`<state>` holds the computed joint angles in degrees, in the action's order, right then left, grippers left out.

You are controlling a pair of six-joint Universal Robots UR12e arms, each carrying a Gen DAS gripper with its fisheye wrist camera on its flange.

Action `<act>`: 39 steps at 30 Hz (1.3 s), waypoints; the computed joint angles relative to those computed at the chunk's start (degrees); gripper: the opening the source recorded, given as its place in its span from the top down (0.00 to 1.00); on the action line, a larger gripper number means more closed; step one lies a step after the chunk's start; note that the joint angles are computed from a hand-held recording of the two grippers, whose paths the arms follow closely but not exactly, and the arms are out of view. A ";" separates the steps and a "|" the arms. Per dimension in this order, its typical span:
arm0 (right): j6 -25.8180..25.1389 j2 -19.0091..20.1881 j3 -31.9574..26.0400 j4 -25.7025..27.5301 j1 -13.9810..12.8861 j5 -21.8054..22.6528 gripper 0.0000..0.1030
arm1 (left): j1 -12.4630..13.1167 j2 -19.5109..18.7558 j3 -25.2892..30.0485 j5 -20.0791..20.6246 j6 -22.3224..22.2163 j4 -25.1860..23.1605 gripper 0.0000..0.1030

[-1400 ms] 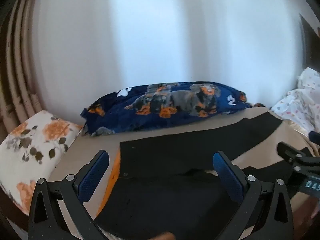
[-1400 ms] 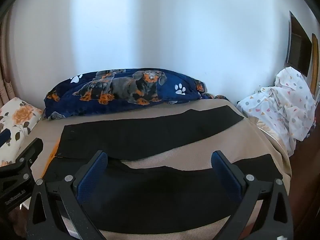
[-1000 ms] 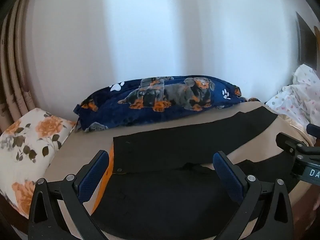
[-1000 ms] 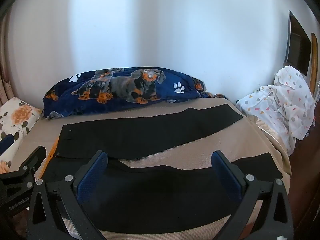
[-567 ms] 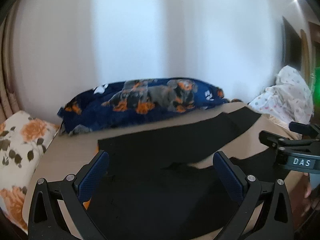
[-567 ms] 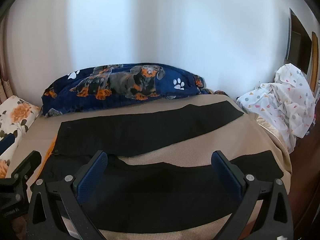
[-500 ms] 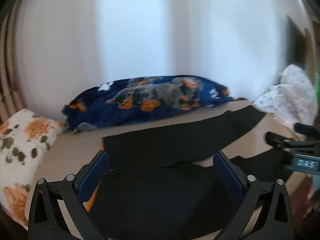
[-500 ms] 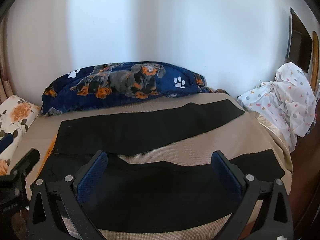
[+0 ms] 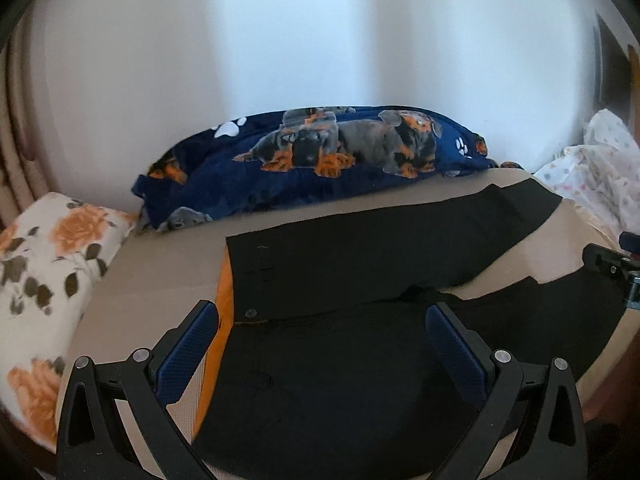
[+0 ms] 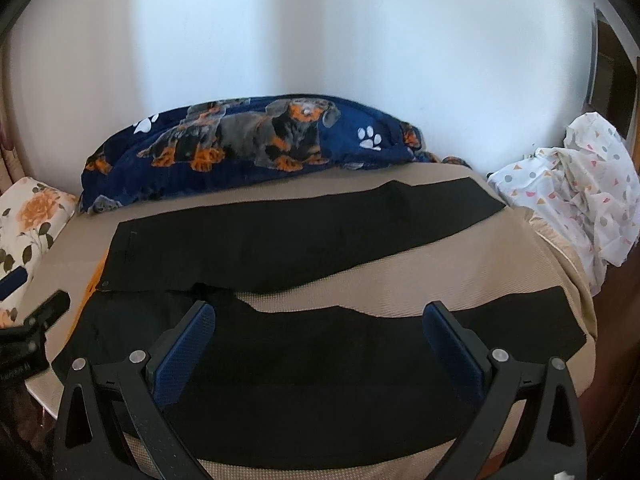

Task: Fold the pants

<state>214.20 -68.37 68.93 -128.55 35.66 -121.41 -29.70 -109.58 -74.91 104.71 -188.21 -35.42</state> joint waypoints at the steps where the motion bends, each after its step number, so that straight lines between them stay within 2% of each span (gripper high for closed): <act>1: -0.04 0.12 0.03 -0.07 -0.12 0.63 0.00 | 0.77 -0.22 -0.11 -0.86 0.61 0.28 0.00; 3: -0.03 0.48 -0.26 0.19 -0.39 1.60 0.00 | 1.59 -0.86 0.73 -1.12 0.71 -2.05 0.05; 5: -0.06 0.76 -0.34 0.22 -0.64 2.52 0.00 | 3.27 -2.00 2.64 -4.05 0.89 -6.73 0.15; 7: -0.05 1.09 -0.55 0.50 -0.93 3.42 0.00 | 4.74 -3.35 4.63 -7.09 0.24 -10.63 0.16; 9: 0.18 1.53 -1.07 1.58 -1.23 4.31 0.00 | 5.74 -4.84 6.49 -7.95 0.56 -12.69 0.18; 12: 0.14 2.14 -1.78 2.61 -1.68 5.56 0.00 | 8.27 -7.96 10.31 -12.30 2.15 -15.29 0.27; 13: -0.01 2.37 -1.98 2.84 -1.76 5.59 0.00 | 8.77 -8.86 11.64 -13.23 2.04 -16.54 0.35; 14: -0.18 2.58 -2.22 3.15 -1.83 5.61 0.00 | 9.74 -10.77 14.43 -14.14 1.60 -19.52 0.48; 15: -0.31 2.75 -2.39 3.36 -1.90 5.66 0.00 | 10.10 -11.62 15.71 -14.44 1.27 -21.05 0.55; 16: -0.35 2.99 -2.67 3.84 -1.99 5.75 0.00 | 10.84 -12.99 17.61 -15.70 0.86 -23.11 0.74; 17: -0.39 3.21 -2.93 4.22 -2.11 5.90 0.00 | 11.94 -14.51 19.70 -18.33 0.06 -25.35 0.86; 19: -0.35 3.55 -3.29 4.98 -2.30 6.12 0.00 | 13.53 -17.02 23.07 -22.25 -1.82 -29.06 0.86; 20: -0.32 3.76 -3.55 5.41 -2.40 6.26 0.00 | 13.91 -18.09 24.51 -22.21 -2.61 -30.26 0.86; 21: -0.32 3.95 -3.77 5.79 -2.53 6.48 0.00 | 14.28 -18.70 25.17 -22.66 -3.07 -30.15 0.86; 23: -0.39 4.30 -4.11 6.29 -2.68 6.69 0.00 | 15.44 -19.96 26.49 -27.04 -3.57 -29.87 0.85; 24: -0.45 4.49 -4.35 6.70 -2.74 6.77 0.00 | 15.64 -20.54 27.35 -27.45 -3.62 -30.43 0.84; 25: -0.53 4.78 -4.76 7.21 -2.83 6.87 0.00 | 15.71 -21.40 28.63 -26.92 -3.07 -30.88 0.83; 26: -0.52 5.06 -5.10 7.71 -2.91 7.04 0.00 | 15.78 -21.94 29.44 -26.92 -2.52 -31.12 0.76; 28: -0.64 5.35 -5.38 8.06 -3.03 7.45 0.00 | 16.07 -22.93 31.08 -28.95 -1.27 -32.64 0.65; 30: -0.81 5.75 -5.78 8.58 -3.04 7.63 0.00 | 16.16 -23.95 32.73 -29.48 -0.06 -33.80 0.64; 32: -0.93 6.13 -6.24 9.05 -3.10 8.25 0.00 | 16.75 -24.22 33.13 -32.06 -2.28 -34.07 0.60; 34: -1.10 6.38 -6.49 9.08 -3.06 8.72 0.00 | 17.84 -23.95 31.87 -37.08 -5.16 -32.47 0.60; 36: -1.58 6.66 -6.87 9.24 -3.00 8.72 0.00 | 18.05 -23.07 29.82 -37.13 -4.41 -30.39 0.70; 39: -1.70 6.92 -7.26 9.53 -2.98 8.67 0.00 | 19.15 -21.29 25.22 -40.94 -7.74 -25.42 0.77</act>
<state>212.50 -61.45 61.67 -119.02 32.68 -112.74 -10.54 -130.87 -49.69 63.77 -195.94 -60.84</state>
